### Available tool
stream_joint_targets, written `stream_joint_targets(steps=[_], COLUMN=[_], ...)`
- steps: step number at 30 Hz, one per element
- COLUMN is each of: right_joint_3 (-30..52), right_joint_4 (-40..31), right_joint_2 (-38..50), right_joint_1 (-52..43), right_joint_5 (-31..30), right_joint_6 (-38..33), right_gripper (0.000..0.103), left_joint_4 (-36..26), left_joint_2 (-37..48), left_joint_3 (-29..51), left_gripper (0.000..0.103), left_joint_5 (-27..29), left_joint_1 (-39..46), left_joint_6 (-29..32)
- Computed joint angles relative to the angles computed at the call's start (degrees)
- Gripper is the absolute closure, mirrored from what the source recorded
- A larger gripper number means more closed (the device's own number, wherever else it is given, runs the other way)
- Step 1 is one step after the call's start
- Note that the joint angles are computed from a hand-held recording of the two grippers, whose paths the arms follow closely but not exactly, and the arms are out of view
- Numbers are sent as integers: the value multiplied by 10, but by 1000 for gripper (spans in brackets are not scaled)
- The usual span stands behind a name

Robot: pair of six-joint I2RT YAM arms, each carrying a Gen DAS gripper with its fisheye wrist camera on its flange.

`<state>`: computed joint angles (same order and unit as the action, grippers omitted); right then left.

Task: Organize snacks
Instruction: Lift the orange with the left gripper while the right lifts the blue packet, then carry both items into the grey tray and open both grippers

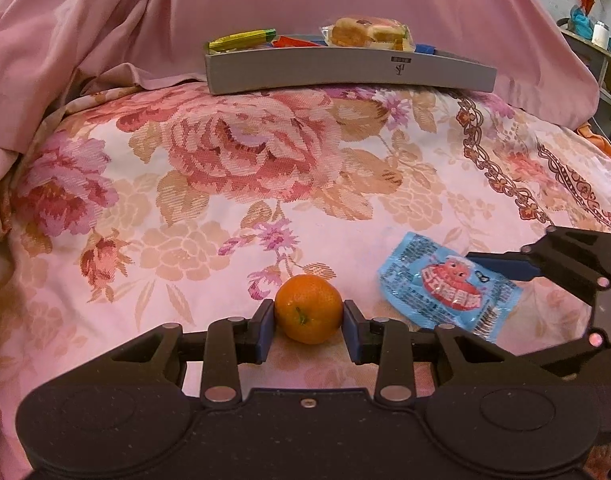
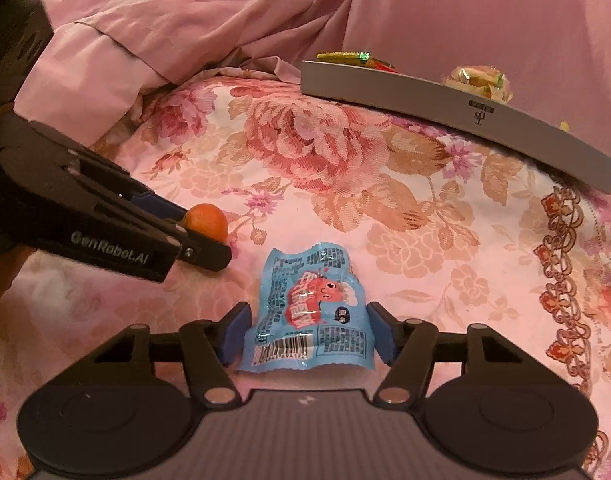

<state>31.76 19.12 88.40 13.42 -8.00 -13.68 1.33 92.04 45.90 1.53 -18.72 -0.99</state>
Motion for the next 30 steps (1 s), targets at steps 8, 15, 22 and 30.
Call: stream_joint_targets(steps=[8, 15, 22, 30], right_joint_3=[-57, -68, -50, 5], right_joint_4=[71, 102, 130, 146], right_joint_2=[-40, -66, -78, -70], right_joint_1=[31, 19, -5, -37], right_joint_5=[72, 78, 80, 69], right_joint_6=[-62, -69, -86, -99], right_gripper=[37, 37, 37, 36], left_joint_4=[-5, -11, -2, -35], left_joint_2=[-5, 9, 28, 90], left_joint_3=[8, 55, 130, 277], left_gripper=[66, 66, 66, 66], left_joint_5=[-15, -23, -42, -64], left_joint_1=[-11, -19, -22, -19], left_joint_6=[-18, -38, -34, -37])
